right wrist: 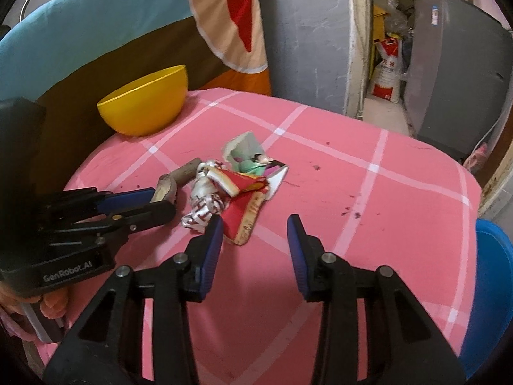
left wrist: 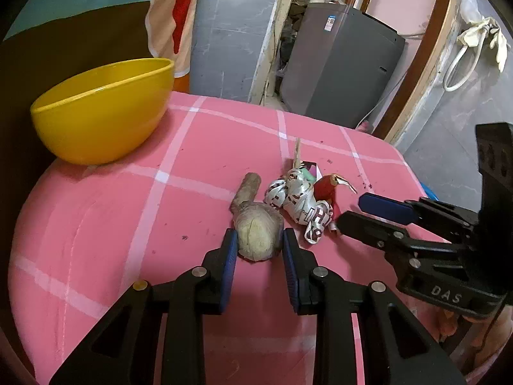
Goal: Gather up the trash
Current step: 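Grasp the round beige lump with the left tool while the right tool grasps the red wrapper, then carry the lump and red wrapper over the blue bucket and open both tools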
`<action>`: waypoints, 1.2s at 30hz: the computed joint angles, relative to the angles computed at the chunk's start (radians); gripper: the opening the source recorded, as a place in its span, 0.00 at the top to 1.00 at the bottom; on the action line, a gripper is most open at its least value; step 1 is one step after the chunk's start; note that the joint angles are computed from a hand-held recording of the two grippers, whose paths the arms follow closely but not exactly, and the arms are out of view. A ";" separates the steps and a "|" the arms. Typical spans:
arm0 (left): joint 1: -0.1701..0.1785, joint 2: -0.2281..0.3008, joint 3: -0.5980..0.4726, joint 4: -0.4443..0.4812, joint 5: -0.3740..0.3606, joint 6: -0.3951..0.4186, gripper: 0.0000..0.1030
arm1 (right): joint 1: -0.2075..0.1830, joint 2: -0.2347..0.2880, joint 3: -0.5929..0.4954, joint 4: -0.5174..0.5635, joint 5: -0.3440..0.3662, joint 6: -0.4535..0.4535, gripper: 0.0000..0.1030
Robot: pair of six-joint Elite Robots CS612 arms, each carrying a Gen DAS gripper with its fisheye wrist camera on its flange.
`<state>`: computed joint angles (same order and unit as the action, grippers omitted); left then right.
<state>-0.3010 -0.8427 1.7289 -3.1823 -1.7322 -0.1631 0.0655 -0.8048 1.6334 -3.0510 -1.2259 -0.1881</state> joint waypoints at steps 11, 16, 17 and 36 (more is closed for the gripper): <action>0.009 0.001 -0.005 0.011 -0.027 -0.004 0.77 | -0.002 0.013 -0.032 0.089 0.060 0.013 0.32; 0.010 0.000 -0.003 0.006 -0.029 -0.007 0.77 | -0.003 0.013 -0.026 0.076 0.071 0.020 0.39; 0.010 0.001 -0.004 0.004 -0.027 -0.008 0.77 | -0.004 0.012 -0.023 0.071 0.073 0.022 0.40; -0.050 -0.018 0.087 -0.375 0.063 -0.020 0.77 | -0.044 -0.021 0.116 -0.391 0.034 0.122 0.41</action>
